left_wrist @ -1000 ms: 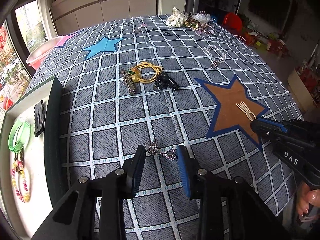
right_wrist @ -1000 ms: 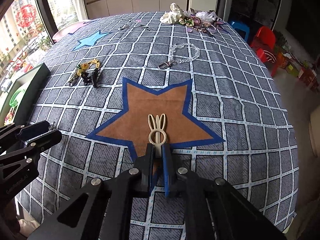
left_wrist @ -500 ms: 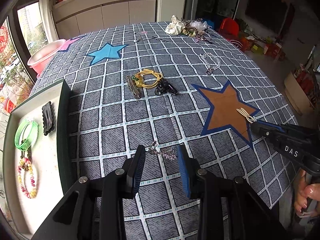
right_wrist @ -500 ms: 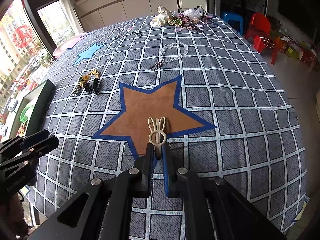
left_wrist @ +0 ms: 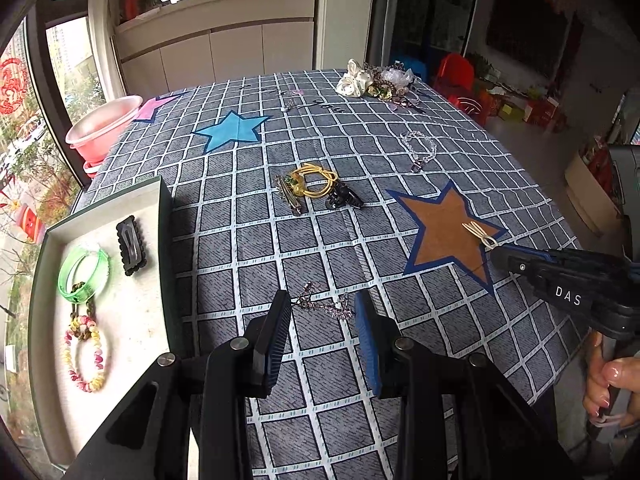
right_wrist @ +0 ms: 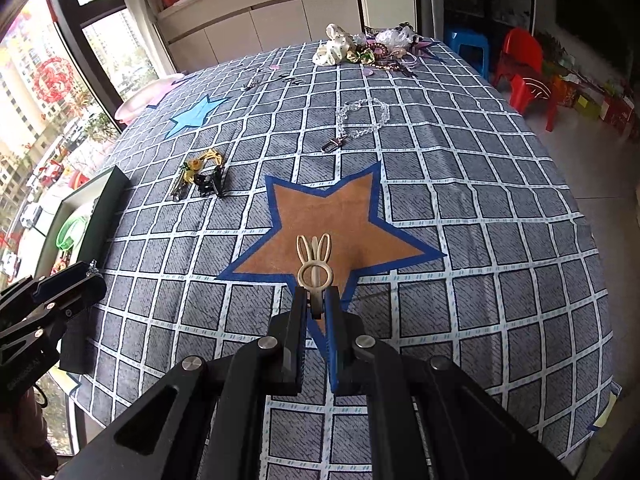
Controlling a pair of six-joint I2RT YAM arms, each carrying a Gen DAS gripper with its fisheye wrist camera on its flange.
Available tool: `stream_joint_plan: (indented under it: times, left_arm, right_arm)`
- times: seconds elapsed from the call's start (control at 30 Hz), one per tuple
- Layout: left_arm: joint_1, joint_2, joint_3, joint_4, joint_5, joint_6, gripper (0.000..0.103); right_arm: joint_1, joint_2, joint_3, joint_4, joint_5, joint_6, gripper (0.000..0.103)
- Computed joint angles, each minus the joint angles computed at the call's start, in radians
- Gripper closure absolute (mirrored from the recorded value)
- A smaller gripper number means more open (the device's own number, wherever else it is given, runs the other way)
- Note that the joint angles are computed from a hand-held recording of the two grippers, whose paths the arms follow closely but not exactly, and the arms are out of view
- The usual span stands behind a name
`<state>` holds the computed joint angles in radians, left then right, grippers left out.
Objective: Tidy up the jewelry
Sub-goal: 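Lift the silver charm with the left gripper while the right lifts the bunny clip, then drop the charm into the tray with the left gripper while the right drops the bunny clip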
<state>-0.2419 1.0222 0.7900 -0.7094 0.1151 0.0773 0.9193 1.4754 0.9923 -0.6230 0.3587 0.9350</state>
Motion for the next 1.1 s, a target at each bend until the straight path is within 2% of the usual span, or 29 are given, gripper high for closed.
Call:
stream_joint_plan:
  times: [0.27, 0.7, 1.1]
  left_arm:
    - [0.081, -0.068, -0.016, -0.022, 0.049, 0.057, 0.062]
    - [0.353, -0.100, -0.028, -0.048, 0.190, 0.200, 0.062]
    - [0.642, -0.048, -0.016, -0.062, 0.317, 0.350, 0.062]
  right_arm:
    - [0.050, 0.044, 0.096, -0.055, 0.033, 0.004, 0.094]
    - [0.111, 0.212, 0.328, -0.104, 0.032, -0.042, 0.094]
    - [0.160, 0.433, 0.652, -0.182, 0.020, -0.137, 0.094]
